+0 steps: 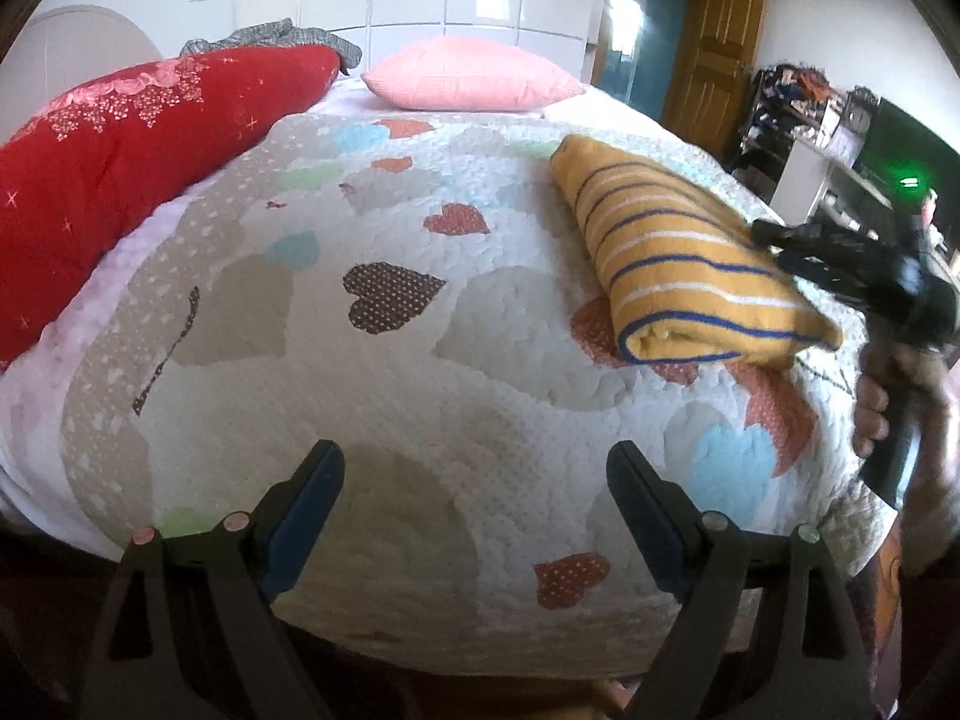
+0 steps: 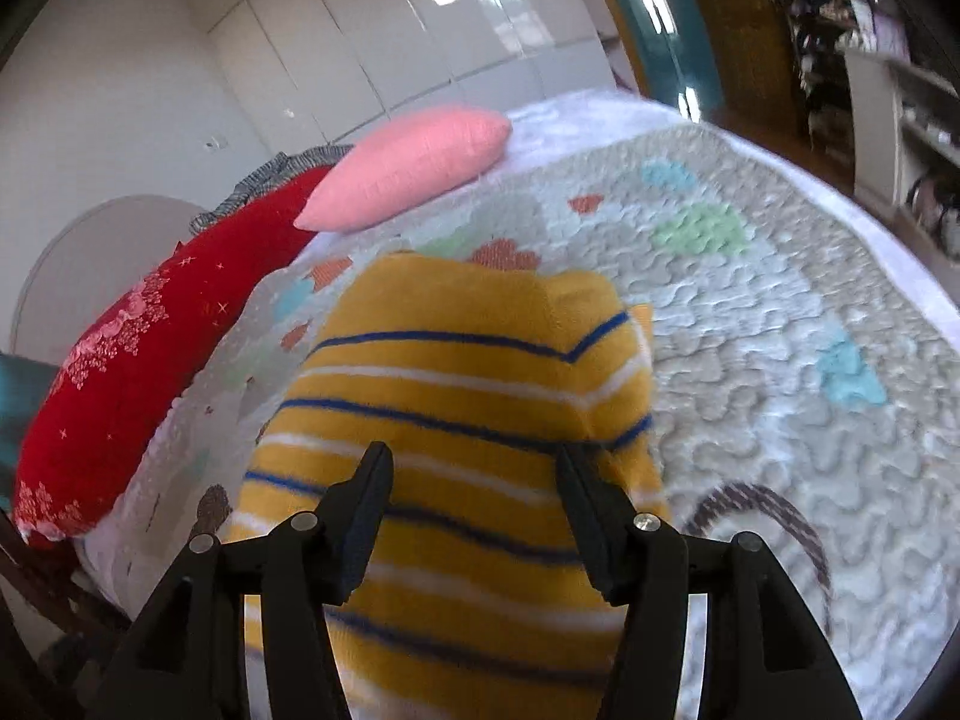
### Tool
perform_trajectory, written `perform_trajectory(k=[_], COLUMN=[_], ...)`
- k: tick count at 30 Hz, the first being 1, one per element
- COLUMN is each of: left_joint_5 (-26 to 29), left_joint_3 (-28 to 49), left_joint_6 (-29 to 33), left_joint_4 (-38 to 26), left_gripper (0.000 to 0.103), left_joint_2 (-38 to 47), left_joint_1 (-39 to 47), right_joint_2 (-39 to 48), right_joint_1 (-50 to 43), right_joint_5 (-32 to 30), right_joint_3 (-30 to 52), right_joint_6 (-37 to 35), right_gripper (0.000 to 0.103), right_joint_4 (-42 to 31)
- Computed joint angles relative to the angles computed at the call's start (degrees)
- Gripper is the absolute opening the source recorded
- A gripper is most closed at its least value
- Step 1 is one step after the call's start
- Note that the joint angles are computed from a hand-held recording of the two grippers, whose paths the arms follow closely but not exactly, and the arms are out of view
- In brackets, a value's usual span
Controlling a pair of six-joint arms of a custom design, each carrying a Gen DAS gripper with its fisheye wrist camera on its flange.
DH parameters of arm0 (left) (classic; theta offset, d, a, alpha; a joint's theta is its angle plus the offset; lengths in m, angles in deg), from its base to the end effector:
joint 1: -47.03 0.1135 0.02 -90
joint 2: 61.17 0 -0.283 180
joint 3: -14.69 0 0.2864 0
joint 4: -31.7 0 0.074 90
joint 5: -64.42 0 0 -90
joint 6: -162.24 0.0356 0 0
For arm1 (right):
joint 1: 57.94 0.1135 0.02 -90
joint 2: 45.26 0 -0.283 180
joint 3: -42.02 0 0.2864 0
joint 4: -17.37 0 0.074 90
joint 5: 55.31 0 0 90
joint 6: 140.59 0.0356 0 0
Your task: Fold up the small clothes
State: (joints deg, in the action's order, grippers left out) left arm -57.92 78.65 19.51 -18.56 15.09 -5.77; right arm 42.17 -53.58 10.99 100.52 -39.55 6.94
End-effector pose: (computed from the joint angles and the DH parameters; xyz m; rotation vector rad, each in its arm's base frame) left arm 0.1848 -0.2120 0.2350 -0.1694 2.4132 -0.0457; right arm 0.3383 0.0401 0.1901 -0.0918 2.2577 0.6101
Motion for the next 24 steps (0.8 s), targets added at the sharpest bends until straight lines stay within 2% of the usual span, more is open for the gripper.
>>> perform_trajectory(k=[3, 5, 12, 24], left_joint_5=[1.11, 0.93, -4.79, -2.33], left_joint_3=[0.87, 1.99, 6.95, 6.91], left_joint_6=[-0.14, 0.13, 0.61, 1.14], left_joint_4=[0.28, -0.35, -6.23, -5.96], left_gripper=[0.088, 0.088, 0.089, 0.089], left_joint_2=[2.02, 3.6, 8.11, 9.54], left_joint_1=[-0.31, -1.07, -4.13, -2.47], right_joint_2=[-4.42, -5.94, -4.47, -1.7], right_joint_1=[-2.44, -5.15, -13.41, -12.61], right_joint_5=[-1.47, -3.99, -11.67, -10.82], right_joint_3=[-3.67, -5.2, -7.23, -7.31], right_joint_6=[0.51, 1.6, 6.87, 6.58], right_gripper=[0.074, 0.074, 0.075, 0.076], right_joint_4=[0.4, 0.15, 1.65, 2.8])
